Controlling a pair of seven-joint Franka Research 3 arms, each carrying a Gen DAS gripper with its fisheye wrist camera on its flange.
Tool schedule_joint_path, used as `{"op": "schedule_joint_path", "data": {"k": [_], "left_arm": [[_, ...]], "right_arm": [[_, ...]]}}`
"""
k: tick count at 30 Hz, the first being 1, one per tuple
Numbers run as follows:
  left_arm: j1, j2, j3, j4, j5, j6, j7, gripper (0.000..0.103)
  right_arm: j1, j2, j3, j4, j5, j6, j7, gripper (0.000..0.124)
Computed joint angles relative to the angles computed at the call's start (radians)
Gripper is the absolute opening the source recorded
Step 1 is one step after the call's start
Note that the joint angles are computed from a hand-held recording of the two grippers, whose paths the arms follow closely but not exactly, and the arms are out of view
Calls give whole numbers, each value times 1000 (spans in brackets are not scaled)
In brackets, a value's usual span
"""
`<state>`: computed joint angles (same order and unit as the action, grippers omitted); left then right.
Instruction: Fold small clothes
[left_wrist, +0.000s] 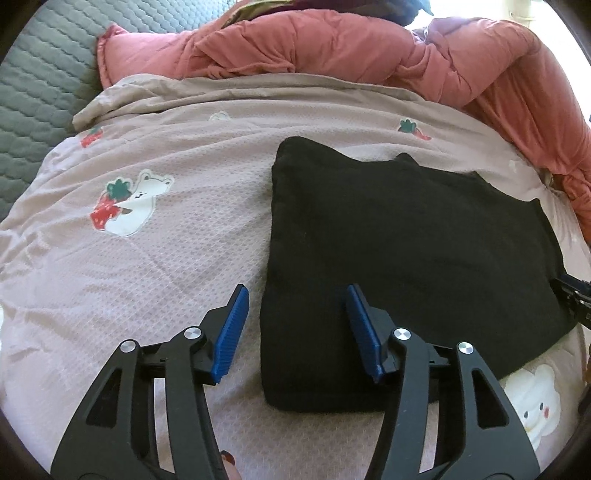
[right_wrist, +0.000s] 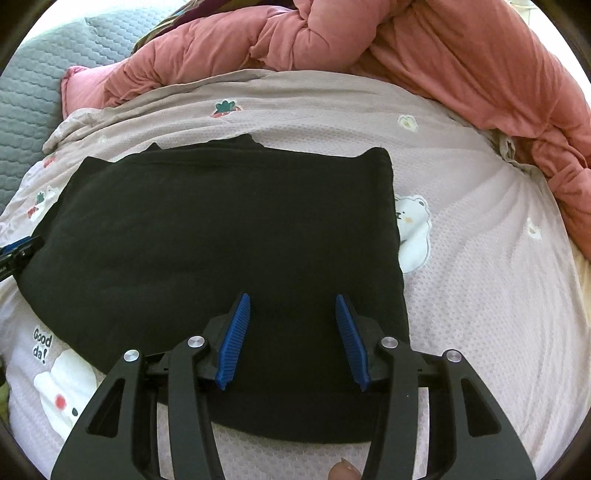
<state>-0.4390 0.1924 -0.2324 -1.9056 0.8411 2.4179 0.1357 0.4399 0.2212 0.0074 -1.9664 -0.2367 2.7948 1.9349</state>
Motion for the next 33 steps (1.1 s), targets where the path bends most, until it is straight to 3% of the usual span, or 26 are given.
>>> {"op": "schedule_joint_path", "data": {"k": [6, 9, 14, 33], "left_arm": [[-9, -41, -13, -37, 24, -23, -28, 50], [-6, -56, -20, -54, 21, -24, -36, 53], [-6, -79, -33, -73, 19, -33, -45, 61], [-2, -121, -56, -108, 16, -48, -70, 77]], "right_arm": [[-18, -43, 16, -49, 47, 12, -19, 48], [-18, -64, 13, -75, 29, 12, 5, 60], [-36, -95, 30, -113, 49, 20, -5, 60], [-52, -136, 61, -155, 65, 10, -19, 63]]}}
